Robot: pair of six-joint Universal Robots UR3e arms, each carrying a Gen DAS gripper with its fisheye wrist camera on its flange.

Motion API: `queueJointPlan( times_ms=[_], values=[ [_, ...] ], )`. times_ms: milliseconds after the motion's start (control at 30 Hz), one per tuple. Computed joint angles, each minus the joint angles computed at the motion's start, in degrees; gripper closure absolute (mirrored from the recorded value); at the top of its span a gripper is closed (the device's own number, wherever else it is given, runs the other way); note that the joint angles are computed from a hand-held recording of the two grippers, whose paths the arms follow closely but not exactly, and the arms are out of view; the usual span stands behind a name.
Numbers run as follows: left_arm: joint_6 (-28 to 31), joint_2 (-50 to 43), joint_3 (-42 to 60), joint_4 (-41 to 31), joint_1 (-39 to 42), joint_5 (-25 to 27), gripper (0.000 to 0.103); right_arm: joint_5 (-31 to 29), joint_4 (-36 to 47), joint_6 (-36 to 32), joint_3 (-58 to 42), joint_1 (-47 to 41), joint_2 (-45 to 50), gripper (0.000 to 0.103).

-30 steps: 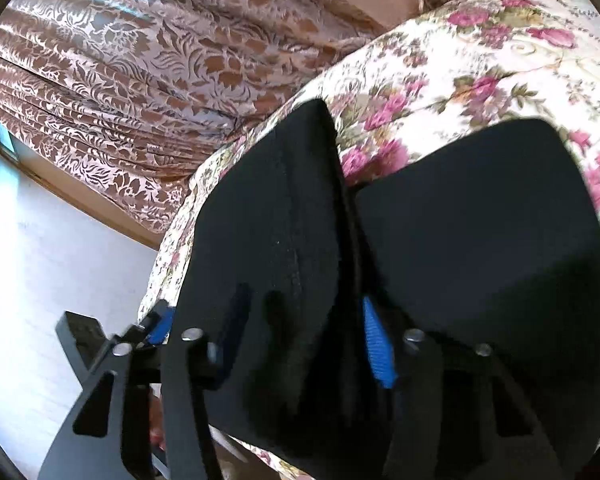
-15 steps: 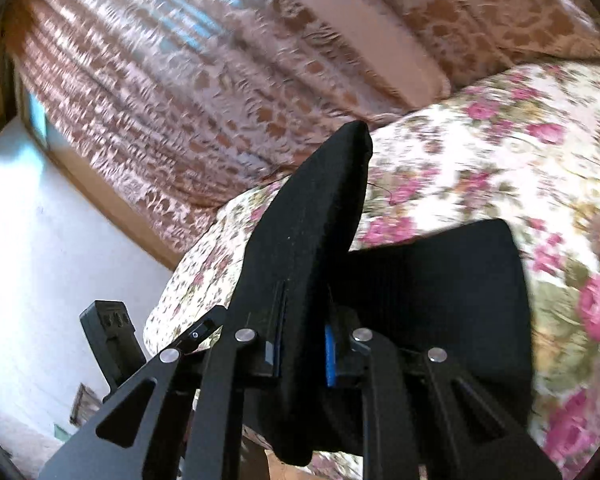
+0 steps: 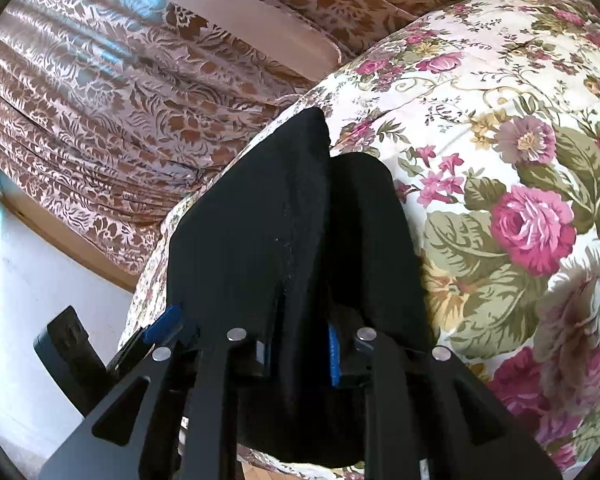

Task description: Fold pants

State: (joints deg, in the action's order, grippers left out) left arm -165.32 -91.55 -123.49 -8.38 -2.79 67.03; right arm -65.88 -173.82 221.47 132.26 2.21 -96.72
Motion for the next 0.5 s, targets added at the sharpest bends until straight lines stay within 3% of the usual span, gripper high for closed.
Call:
queueJointPlan(
  times_ms=[67,167,267,367,500],
  values=[
    [0.02,1.54,-0.52,-1.57,0.80,-1.09,0.035,-0.39,2.88,0.07,-0.20,-0.28,-2.18,0.078],
    [-0.17,5.69,0.86,-10.93,4.84,-6.71,0.035,-5.78,11.41,-0.82,-3.91,0.64,-6.52,0.067],
    [-2.42,7.99,3.87,-17.21,9.53,-11.43,0.034,-9.72,17.65,-4.43,-10.89,1.53,-7.47,0.067],
    [-4.38,3.98,10.70,-19.97,9.53,-10.23,0.033,-10.67,20.77,-7.82,-20.78,3.32,-2.05,0.067],
    [-6.32,-6.55,24.18,-23.46,5.27,-2.50,0.033,-14.19,28.31,-12.12,-38.95,8.31,11.58,0.067]
  ],
)
